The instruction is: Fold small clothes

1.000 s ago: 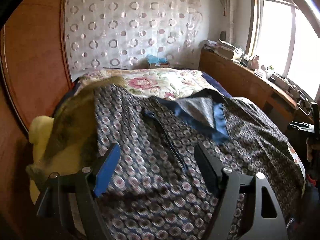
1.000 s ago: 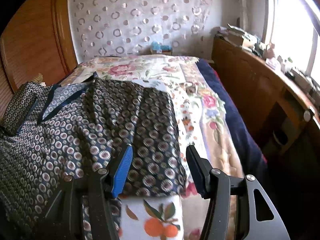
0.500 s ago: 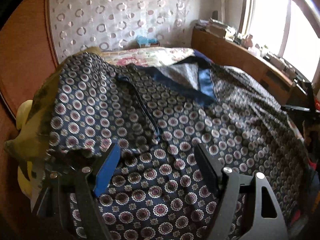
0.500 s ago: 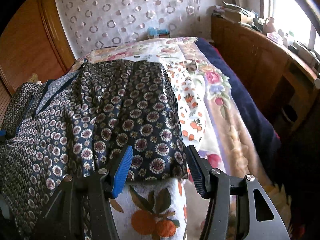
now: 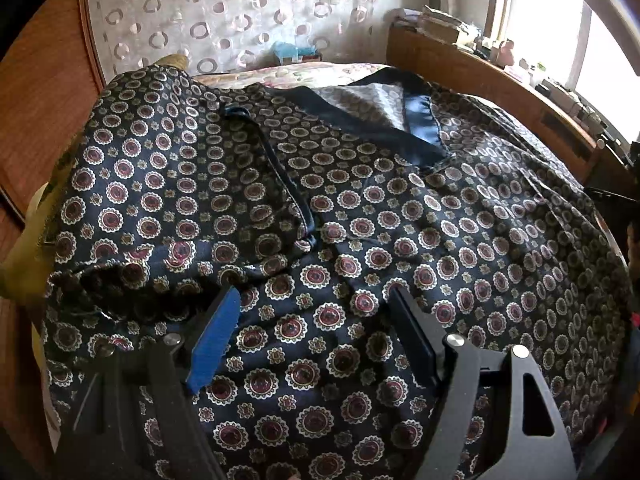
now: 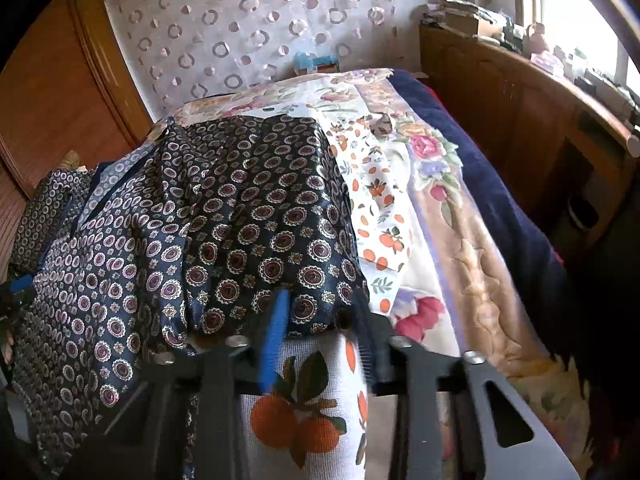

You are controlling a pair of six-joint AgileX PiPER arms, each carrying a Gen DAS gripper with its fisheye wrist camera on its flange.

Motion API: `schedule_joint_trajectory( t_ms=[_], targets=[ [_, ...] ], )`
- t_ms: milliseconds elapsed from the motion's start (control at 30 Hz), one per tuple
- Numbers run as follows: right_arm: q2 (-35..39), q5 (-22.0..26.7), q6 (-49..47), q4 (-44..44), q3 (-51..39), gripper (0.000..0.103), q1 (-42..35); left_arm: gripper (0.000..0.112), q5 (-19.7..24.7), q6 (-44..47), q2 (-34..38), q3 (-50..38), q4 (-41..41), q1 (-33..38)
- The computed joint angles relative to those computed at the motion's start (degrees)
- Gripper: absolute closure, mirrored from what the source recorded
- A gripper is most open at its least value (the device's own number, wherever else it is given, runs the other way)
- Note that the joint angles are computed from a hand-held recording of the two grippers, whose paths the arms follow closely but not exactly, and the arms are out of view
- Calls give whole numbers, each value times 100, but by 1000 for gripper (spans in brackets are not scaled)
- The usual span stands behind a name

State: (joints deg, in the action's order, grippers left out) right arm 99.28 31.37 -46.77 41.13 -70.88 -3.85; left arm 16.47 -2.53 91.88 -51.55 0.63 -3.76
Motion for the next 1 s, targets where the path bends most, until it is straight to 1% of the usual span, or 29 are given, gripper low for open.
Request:
schedule_joint_trajectory(
  t_ms=[33,67,100,167,200,233,267,300,333,400,467,533,567,733,867,933,967,1000],
  targets=[
    [-12,-29,-25,-2,24,81,27,34,-8,-98,20,-11,87,-17],
    [-41,-65,-81,8,63,86,51,32,-2,-125,53,-33,122,-38],
    [-84,-179,-72,-73,122,89,103,30,16,-138,80,-60,157,-61],
    [-178,-453,25,-347,254,93,233,28,45,-434,134,-113,451,-133],
    [-195,-543,164,-543,271,96,297,26,56,-435,150,-131,447,-144],
    [-228,-616,215,-642,300,98,340,25,69,-384,168,-151,408,-146],
    [-266,-639,96,-526,331,99,346,24,76,-360,178,-160,394,-152],
    [-315,-670,-37,-379,360,99,349,24,78,-368,190,-173,399,-160],
    [-359,-684,59,-441,360,99,379,24,76,-363,197,-175,393,-164],
    [-512,-680,-297,-38,394,100,403,23,97,-320,169,-164,365,-154],
    [-660,-675,-558,252,422,100,480,18,121,-176,191,-184,248,-157],
    [-782,-600,-953,662,452,100,582,10,172,-97,241,-229,216,-186],
    [-821,-587,-1006,707,443,100,685,10,192,-132,259,-245,266,-206],
    [-792,-668,-808,428,465,100,1368,10,197,-145,284,-271,264,-218],
    [-536,-681,-581,66,504,99,1766,10,205,-131,279,-269,254,-214],
    [-452,-972,-57,-561,578,99,1975,10,206,-120,274,-266,247,-211],
    [-380,-1053,80,-743,574,99,2013,10,209,-108,274,-269,238,-212],
    [-348,-1051,13,-695,583,99,1996,10,213,-118,282,-280,247,-217]
  ],
)
